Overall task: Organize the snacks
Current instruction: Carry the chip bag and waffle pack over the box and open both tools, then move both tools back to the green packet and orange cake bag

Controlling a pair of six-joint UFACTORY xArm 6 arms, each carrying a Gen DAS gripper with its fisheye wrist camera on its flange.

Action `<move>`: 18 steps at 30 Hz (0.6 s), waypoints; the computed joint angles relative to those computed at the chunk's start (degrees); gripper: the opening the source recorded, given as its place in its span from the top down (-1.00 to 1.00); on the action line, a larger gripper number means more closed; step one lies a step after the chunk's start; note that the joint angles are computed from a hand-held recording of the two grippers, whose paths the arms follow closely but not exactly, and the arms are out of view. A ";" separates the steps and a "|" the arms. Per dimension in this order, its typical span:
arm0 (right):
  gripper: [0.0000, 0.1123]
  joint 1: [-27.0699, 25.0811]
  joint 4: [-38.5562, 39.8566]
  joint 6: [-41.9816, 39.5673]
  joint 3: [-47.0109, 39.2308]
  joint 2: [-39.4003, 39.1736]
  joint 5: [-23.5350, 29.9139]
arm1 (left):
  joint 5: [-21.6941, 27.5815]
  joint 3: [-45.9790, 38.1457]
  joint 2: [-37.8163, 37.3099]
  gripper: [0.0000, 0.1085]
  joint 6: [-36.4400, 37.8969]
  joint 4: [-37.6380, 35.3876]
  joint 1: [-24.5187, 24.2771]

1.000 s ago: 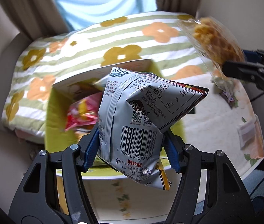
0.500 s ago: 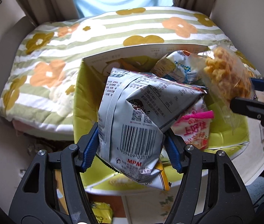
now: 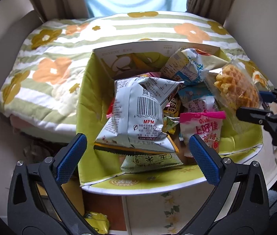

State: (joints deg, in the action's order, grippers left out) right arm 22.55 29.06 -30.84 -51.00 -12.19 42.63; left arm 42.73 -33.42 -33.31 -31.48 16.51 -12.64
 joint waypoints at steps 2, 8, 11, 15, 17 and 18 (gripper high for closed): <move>-0.24 0.35 0.44 -0.27 -0.11 0.09 0.87 | 0.90 0.08 -0.79 -0.90 -1.25 0.36 -0.33; -0.68 2.68 -2.62 -0.37 3.82 -2.33 -4.07 | 2.09 0.92 -2.48 -0.90 -2.37 -1.10 -0.40; -0.77 2.71 -0.63 -2.24 6.22 -4.19 -7.02 | 2.38 1.40 -3.32 -0.90 -2.57 -1.86 -0.34; -0.77 2.76 -0.51 -1.64 7.73 -5.38 -9.52 | 2.41 1.75 -3.91 -0.90 -2.44 -2.07 -0.54; -0.77 2.70 -0.34 -1.42 8.39 -6.24 -10.17 | 2.27 1.99 -4.35 -0.90 -2.63 -1.79 -0.91; -0.77 2.63 -0.17 -1.35 8.44 -6.56 -9.88 | 2.15 2.07 -4.52 -0.90 -2.54 -1.81 -1.05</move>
